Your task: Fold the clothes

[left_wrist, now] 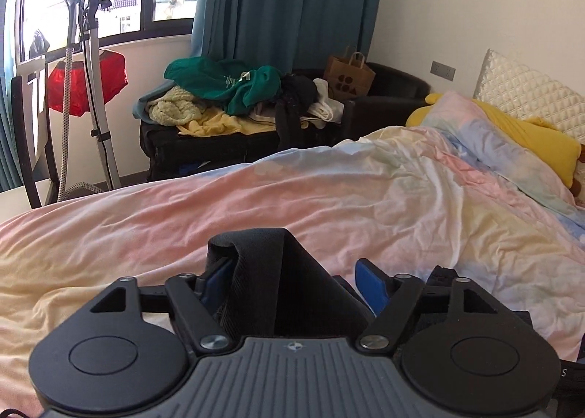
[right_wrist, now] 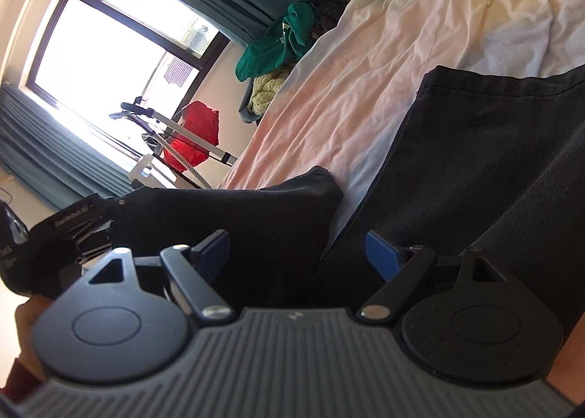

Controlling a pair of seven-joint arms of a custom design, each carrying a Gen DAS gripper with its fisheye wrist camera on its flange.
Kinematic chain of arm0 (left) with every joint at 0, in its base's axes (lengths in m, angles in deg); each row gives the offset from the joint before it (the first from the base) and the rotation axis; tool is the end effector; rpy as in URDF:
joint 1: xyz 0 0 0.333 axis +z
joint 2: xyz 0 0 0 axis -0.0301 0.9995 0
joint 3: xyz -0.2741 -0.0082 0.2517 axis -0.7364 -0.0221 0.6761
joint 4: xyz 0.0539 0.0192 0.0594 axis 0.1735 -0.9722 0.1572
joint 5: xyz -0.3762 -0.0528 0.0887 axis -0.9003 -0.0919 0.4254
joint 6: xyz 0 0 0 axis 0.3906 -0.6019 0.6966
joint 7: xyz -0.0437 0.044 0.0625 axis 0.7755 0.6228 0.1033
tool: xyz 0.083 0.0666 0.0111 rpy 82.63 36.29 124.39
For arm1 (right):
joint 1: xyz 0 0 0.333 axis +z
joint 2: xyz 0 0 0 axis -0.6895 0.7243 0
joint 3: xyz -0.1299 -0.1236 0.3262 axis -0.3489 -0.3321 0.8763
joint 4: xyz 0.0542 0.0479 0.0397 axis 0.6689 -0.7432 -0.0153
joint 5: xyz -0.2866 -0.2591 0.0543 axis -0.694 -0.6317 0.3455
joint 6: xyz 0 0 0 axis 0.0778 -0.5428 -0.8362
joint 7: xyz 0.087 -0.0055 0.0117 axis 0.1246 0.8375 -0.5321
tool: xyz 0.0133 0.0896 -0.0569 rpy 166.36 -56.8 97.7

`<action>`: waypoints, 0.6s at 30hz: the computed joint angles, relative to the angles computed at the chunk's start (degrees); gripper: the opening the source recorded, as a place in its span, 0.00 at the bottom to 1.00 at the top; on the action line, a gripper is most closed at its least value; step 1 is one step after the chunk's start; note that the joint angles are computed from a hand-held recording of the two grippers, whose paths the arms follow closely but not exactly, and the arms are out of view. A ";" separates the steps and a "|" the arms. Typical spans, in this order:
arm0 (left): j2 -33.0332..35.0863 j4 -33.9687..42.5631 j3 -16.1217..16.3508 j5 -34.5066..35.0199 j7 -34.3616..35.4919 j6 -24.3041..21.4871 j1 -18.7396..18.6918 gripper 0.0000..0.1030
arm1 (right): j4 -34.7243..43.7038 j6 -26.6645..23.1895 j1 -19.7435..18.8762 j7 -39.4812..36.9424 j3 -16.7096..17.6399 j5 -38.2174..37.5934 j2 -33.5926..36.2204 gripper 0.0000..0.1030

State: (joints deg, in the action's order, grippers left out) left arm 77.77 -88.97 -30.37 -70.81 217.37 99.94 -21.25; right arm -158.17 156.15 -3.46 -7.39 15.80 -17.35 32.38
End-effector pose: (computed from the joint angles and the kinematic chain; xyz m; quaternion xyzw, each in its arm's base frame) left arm 0.6656 -0.4102 0.6102 -0.2406 0.8567 -0.4487 0.0820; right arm 0.3833 0.4401 0.5016 -0.1167 0.8283 -0.2077 0.5071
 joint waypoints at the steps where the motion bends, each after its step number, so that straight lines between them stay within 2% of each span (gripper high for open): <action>1: -2.80 -4.17 -1.76 -3.01 3.47 1.57 2.29 0.90 | 0.05 0.21 0.00 0.03 -0.01 -0.29 0.06 0.82; 3: -8.47 -11.53 -4.39 -10.65 10.83 2.43 7.14 0.98 | 0.17 0.56 0.03 0.06 -0.03 -0.77 0.18 0.82; 5: -13.61 -17.80 -4.73 -18.10 15.99 2.86 10.08 1.00 | 0.18 0.71 0.14 0.50 0.02 -1.11 0.07 0.82; 7: -20.33 -25.54 -3.63 -25.36 20.36 3.67 12.52 1.00 | 0.17 0.58 0.32 0.82 0.16 -1.33 -0.12 0.82; 10: -29.06 -36.36 -0.62 -35.08 25.62 7.01 13.60 1.00 | 0.23 0.61 0.35 0.90 0.21 -1.71 -0.24 0.82; 13: -36.50 -47.06 3.04 -44.96 31.05 11.14 12.82 1.00 | 0.41 2.45 -0.28 0.94 -0.27 -2.43 -0.10 0.82; 16: -40.89 -55.31 6.77 -49.45 32.78 11.18 11.71 1.00 | 0.29 8.25 -2.25 1.49 -1.73 -4.57 0.26 0.81; 18: -42.00 -58.70 8.72 -49.91 32.22 11.51 11.08 0.99 | -0.43 14.60 -4.56 4.47 -3.33 -7.92 0.34 0.78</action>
